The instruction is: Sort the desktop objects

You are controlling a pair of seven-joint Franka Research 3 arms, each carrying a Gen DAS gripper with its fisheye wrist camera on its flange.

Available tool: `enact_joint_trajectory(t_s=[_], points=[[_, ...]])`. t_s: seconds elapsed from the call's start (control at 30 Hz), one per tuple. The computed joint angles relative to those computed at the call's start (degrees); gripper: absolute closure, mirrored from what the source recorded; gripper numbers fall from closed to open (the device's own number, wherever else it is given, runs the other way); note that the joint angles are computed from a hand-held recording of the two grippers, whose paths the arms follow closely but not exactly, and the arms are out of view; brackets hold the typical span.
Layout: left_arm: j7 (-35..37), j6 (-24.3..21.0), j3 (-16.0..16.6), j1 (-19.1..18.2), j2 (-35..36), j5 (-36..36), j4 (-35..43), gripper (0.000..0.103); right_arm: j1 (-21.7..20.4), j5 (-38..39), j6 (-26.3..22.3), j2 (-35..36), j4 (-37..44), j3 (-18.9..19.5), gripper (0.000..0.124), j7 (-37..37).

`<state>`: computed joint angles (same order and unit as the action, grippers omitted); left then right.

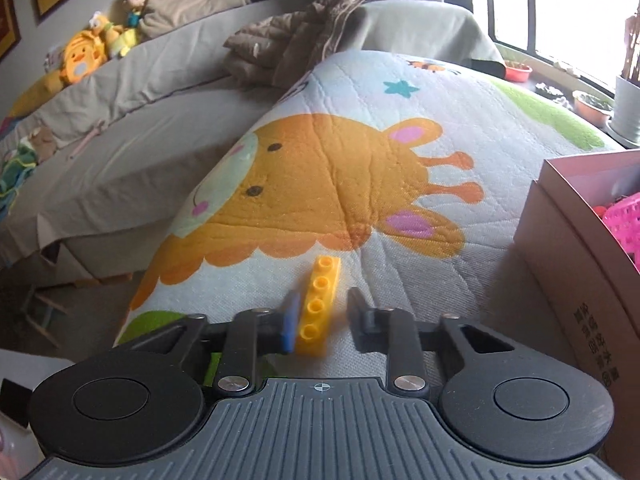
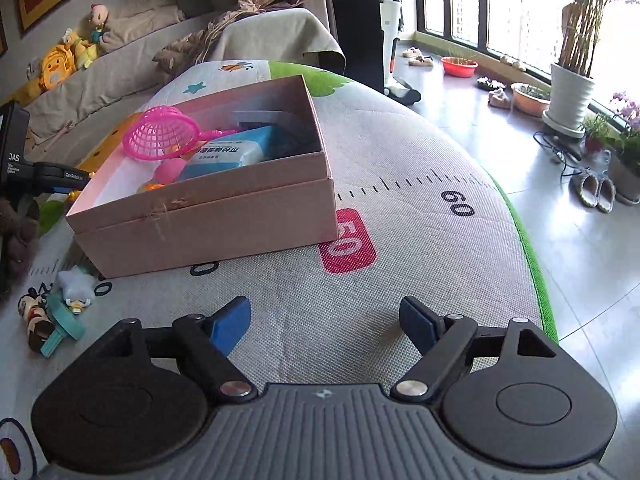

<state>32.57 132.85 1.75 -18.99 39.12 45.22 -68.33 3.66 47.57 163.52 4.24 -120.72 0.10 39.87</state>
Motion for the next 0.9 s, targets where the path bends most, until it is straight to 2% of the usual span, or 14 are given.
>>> enact_joint_trajectory(t_s=[0.07, 0.27, 0.4, 0.53, 0.6, 0.67, 0.73, 0.8, 0.9], points=[[-0.5, 0.2, 0.2, -0.7, -2.0, 1.2, -3.0, 0.086, 0.3, 1.1, 1.9, 0.1, -0.6, 0.5, 0.036, -1.6], [-4.2, 7.8, -2.3, -0.5, -13.8, 4.9, -19.4, 0.086, 1.4, 3.9, 7.6, 0.3, -2.3, 1.8, 0.031, -6.7], [-9.7, 15.6, -5.0, -0.5, -23.0, 10.5, -30.9, 0.086, 1.5, 3.2, 7.6, 0.5, -2.2, 1.7, 0.028, -5.9], [-13.1, 21.0, -8.2, -0.6, -26.9, 14.4, -36.4, 0.081, 2.1, -1.0, 8.5, 0.3, -3.0, 1.2, 0.024, -1.2], [-15.4, 21.2, -9.2, -1.2, -27.2, 16.3, -37.5, 0.050, 2.2, -2.7, 8.4, 0.1, -3.4, 1.1, 0.022, 1.0], [-17.1, 19.4, -9.8, -1.9, -26.9, 18.4, -38.1, 0.042, 1.8, -1.6, 7.6, -0.5, -3.7, 1.4, 0.022, 0.1], [-15.8, 16.3, -10.5, -2.3, -26.0, 17.5, -38.0, 0.039, 1.5, 2.1, 5.8, -1.4, -3.8, 1.7, 0.022, -3.8], [-17.1, 13.8, -10.3, -3.0, -25.7, 19.7, -38.0, 0.024, 1.8, 4.9, 5.0, -2.0, -3.9, 1.7, 0.022, -6.9], [-18.4, 10.1, -10.1, -2.9, -26.5, 21.3, -39.0, 0.019, 2.7, 7.3, 3.7, -3.1, -4.3, 1.4, 0.022, -10.3]])
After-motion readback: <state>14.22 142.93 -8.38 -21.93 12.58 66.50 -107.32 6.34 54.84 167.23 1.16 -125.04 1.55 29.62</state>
